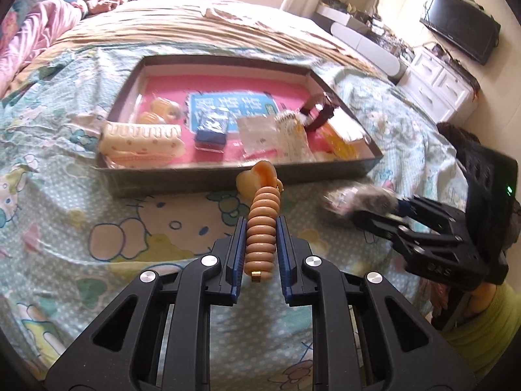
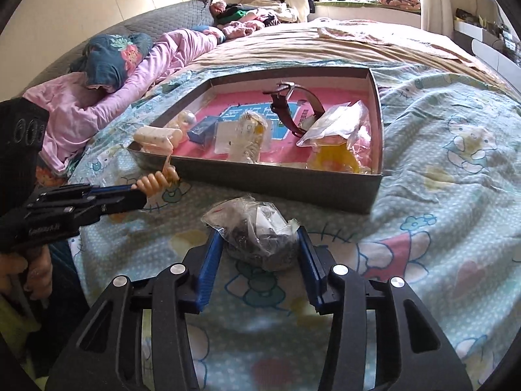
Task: Organize jewelry
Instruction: 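Grasp the dark hair-tie bag with the right tool while the left grasps the orange spiral tie, then carry the dark bag in the right tool and orange spiral in the left into the tray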
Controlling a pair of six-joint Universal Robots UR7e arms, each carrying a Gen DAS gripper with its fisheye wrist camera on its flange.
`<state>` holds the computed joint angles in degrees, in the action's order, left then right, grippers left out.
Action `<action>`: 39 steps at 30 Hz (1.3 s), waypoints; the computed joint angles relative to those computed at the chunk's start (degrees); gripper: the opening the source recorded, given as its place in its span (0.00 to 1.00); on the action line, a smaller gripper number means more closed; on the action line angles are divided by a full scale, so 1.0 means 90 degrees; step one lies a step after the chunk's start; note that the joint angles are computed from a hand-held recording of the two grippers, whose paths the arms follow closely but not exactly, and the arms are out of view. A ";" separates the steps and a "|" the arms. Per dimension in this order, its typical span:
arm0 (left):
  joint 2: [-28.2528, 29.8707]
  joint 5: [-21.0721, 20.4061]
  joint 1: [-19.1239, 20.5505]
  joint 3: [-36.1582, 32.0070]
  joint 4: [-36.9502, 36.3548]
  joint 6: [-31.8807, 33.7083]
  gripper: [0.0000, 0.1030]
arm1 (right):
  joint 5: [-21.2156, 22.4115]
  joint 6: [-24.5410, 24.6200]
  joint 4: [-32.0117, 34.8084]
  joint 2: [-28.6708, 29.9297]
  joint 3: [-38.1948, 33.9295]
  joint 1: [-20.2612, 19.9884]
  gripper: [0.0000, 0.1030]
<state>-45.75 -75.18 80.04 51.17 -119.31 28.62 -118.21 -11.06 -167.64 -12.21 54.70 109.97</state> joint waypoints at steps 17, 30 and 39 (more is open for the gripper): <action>-0.0035 -0.0052 -0.0023 -0.0258 -0.0633 -0.0092 0.11 | -0.0011 -0.0497 -0.0819 -0.0195 0.0096 0.0271 0.42; 0.0460 -0.0043 -0.0062 -0.1054 -0.0431 -0.0066 0.11 | -0.0139 -0.0819 -0.0564 0.0237 -0.0855 0.0322 0.42; 0.0928 0.0048 -0.0120 -0.1754 -0.0104 0.0004 0.11 | -0.0218 -0.0920 -0.0366 0.0473 -0.1382 0.0286 0.41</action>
<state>-37.40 -74.75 78.95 35.39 -120.25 28.66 -120.17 -19.34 -170.93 -7.95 42.26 112.54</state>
